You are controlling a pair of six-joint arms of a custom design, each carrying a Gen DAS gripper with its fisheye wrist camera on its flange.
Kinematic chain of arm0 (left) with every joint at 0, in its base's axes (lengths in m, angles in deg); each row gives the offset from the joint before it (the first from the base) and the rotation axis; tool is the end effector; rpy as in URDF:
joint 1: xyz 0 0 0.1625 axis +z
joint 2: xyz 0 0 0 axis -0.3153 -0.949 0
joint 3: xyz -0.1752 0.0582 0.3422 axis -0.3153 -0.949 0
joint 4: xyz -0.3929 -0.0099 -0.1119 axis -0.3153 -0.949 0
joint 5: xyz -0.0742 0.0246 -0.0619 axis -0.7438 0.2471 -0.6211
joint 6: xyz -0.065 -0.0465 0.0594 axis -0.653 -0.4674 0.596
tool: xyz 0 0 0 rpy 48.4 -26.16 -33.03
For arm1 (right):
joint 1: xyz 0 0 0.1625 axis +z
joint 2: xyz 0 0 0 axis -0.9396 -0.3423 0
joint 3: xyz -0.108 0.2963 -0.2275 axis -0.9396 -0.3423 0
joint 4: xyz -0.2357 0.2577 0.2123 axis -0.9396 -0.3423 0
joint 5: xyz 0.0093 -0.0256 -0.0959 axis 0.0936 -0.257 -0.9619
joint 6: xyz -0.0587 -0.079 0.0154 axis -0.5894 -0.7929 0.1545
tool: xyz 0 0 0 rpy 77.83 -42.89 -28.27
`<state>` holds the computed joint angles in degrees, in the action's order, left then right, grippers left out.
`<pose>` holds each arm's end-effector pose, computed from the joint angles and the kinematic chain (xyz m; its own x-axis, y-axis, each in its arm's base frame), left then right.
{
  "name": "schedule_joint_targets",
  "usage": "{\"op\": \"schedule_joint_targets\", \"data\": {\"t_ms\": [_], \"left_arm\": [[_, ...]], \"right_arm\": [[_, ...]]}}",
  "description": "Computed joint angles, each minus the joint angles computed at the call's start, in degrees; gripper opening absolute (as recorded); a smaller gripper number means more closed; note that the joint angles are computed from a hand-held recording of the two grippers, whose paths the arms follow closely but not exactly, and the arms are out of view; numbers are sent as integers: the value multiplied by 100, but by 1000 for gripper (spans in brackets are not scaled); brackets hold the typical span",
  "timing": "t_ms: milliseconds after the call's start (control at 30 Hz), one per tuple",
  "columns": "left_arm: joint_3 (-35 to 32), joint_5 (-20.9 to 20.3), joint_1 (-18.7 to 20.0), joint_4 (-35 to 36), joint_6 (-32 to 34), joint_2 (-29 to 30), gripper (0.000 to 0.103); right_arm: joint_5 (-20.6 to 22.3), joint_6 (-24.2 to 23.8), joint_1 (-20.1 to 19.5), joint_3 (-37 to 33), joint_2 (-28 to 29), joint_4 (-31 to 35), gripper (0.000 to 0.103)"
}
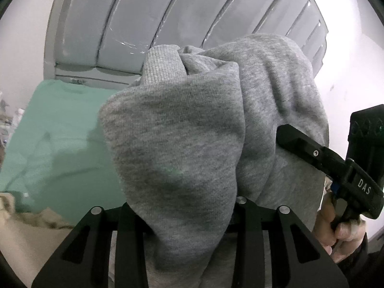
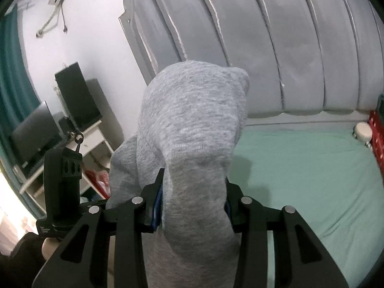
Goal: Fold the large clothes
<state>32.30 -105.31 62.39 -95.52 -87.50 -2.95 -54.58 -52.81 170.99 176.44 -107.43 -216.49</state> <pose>-0.2717 -0.5258 0.2086 -0.9008 0.2413 -0.3610 0.4192 0.7001 -0.5780 0.2428 -0.5407 0.2979 -0.8502 -0.4678 0.2414 -0.5062 0.6007 -0.6188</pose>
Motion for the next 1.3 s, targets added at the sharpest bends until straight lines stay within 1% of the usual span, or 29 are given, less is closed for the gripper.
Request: {"op": "schedule_joint_targets", "data": {"t_ms": [133, 200, 267, 333, 400, 500, 533, 567, 633, 667, 700, 733, 800, 867, 900, 933, 1000, 1067, 1100, 1133, 1233, 1267, 1300], "left_arm": [[134, 283, -139, 705, -280, -353, 36], [152, 402, -159, 1222, -577, -505, 36], [166, 428, -117, 1620, -770, -577, 36], [67, 272, 50, 2127, -891, -565, 36], [-131, 107, 281, 2498, -870, -410, 36], [-410, 38, 639, 3156, -739, -99, 36], [-577, 30, 780, 3500, -797, 73, 36], [-786, -115, 941, 3874, -951, 233, 36], [-1050, -320, 1149, 4201, -1010, 453, 36], [-1118, -362, 1206, 4218, -980, 523, 36], [-1159, -361, 1233, 4202, -945, 567, 36], [-1199, -356, 1254, 4193, -929, 605, 36], [-1175, -296, 1298, 4210, -1052, 610, 36], [-1280, -315, 1437, 4258, -1275, 655, 37], [-1284, -348, 1500, 4212, -1374, 645, 38], [-1192, -360, 1471, 4115, -1459, 641, 41], [-1156, -277, 1467, 4073, -1482, 605, 44], [-1088, -182, 1424, 4034, -1500, 557, 46], [-1066, -93, 1386, 4029, -1525, 534, 48], [-1004, 25, 1310, 4014, -1585, 477, 50], [-849, 453, 1130, 3968, -1781, 301, 56], [-779, 713, 1068, 3960, -1924, 209, 58], [-722, 916, 1035, 3984, -2031, 109, 63]], "right_arm": [[340, 247, -75, 288, -89, -72, 40], [485, 428, -144, 380, -52, -7, 40], [578, 605, -210, 452, -41, 123, 40], [612, 796, -317, 529, 9, 232, 40], [620, 915, -451, 558, 117, 348, 40], [686, 1051, -811, 419, 501, 693, 40], [703, 1093, -927, 375, 630, 795, 40], [668, 1128, -1050, 346, 781, 872, 40], [339, 1104, -1183, 398, 1011, 702, 40], [259, 1116, -1238, 437, 1068, 532, 40], [277, 1147, -1302, 442, 1094, 461, 40], [292, 1171, -1355, 385, 1131, 507, 40], [140, 1099, -1334, 289, 1192, 588, 42], [-52, 1043, -1273, 192, 1276, 620, 45], [-133, 1003, -1266, 173, 1302, 615, 47], [-176, 961, -1275, 166, 1313, 617, 49], [-270, 909, -1289, 133, 1336, 636, 54], [-407, 837, -1288, 118, 1341, 624, 62], [-519, 805, -1271, 84, 1373, 605, 69], [-665, 776, -1255, 61, 1367, 623, 76], [-970, 791, -1224, -27, 1373, 737, 87], [-1099, 815, -1201, -66, 1379, 786, 94], [-1243, 846, -1173, -84, 1379, 802, 99]]}}
